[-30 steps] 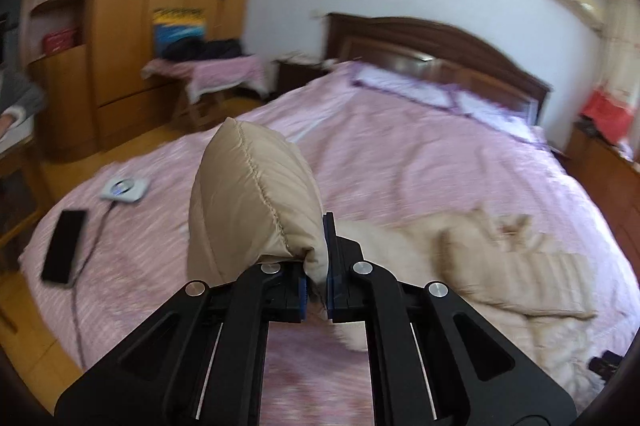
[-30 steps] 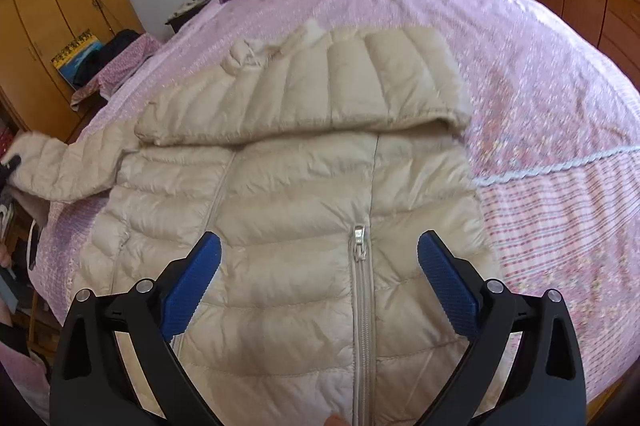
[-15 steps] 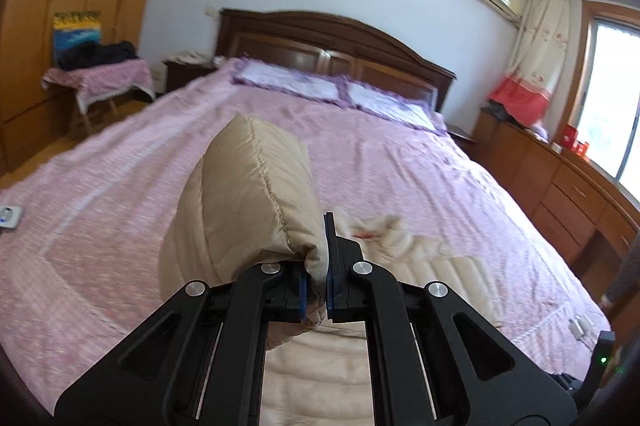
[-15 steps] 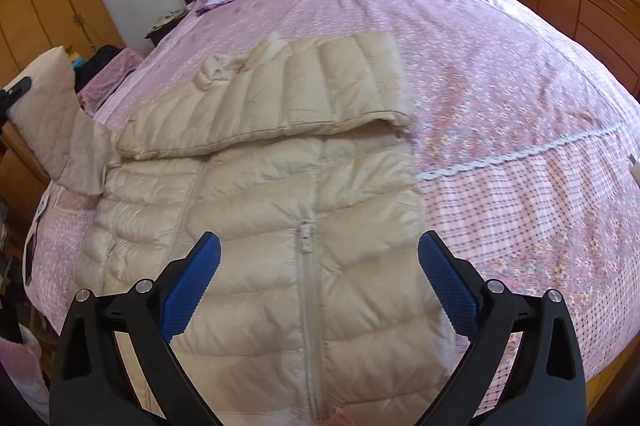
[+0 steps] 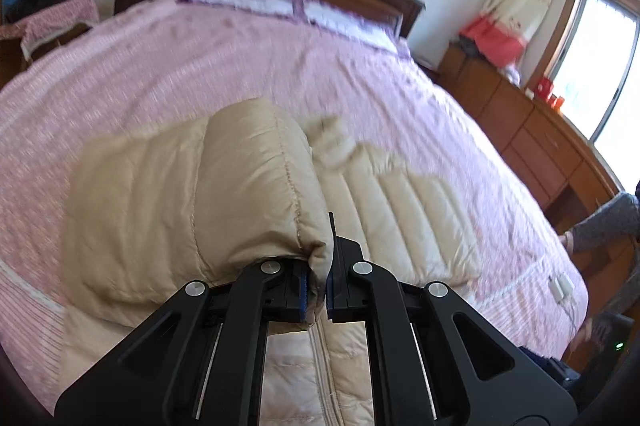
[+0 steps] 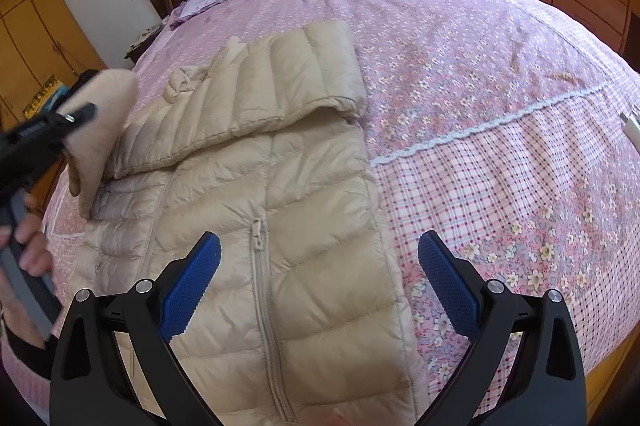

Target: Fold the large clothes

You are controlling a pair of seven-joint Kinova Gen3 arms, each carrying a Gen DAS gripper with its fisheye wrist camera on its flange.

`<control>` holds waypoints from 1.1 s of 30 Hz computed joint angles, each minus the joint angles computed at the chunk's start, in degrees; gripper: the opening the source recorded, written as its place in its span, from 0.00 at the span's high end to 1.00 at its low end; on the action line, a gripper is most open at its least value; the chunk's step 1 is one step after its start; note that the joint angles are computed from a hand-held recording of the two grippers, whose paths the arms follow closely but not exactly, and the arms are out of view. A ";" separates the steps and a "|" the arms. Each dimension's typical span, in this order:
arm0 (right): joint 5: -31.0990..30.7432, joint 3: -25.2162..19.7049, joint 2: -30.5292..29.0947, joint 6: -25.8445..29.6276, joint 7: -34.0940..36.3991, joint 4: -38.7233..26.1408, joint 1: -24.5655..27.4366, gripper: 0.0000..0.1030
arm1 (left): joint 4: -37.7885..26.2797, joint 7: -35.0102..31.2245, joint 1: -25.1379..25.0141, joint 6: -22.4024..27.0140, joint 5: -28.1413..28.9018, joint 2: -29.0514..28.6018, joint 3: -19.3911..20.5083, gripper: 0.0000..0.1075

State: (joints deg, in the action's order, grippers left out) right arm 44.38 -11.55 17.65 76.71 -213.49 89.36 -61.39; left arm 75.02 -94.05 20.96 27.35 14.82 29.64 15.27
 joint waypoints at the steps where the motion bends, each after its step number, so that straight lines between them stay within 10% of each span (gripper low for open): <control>1: -0.13 -0.03 -0.11 -0.06 -0.15 0.21 0.01 0.07 | -0.97 0.79 0.95 1.10 -0.57 1.02 -0.70 0.94; 12: -0.73 -0.42 -0.92 0.04 -1.08 1.72 0.77 0.07 | -7.17 2.35 2.39 9.11 -1.71 8.18 -0.88 0.86; 17: -0.58 -0.37 -0.91 -2.67 -0.31 2.69 1.95 0.07 | -7.76 -3.77 -3.43 14.01 6.02 8.31 4.45 0.38; 33: -0.58 0.61 0.86 -2.95 2.96 0.13 1.55 0.07 | -9.65 8.53 2.67 27.76 -4.15 3.01 -6.14 0.29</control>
State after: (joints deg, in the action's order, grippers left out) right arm 43.81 -10.95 18.51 73.76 -210.53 89.50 -59.85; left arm 65.36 -85.52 23.62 55.11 10.66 32.65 9.13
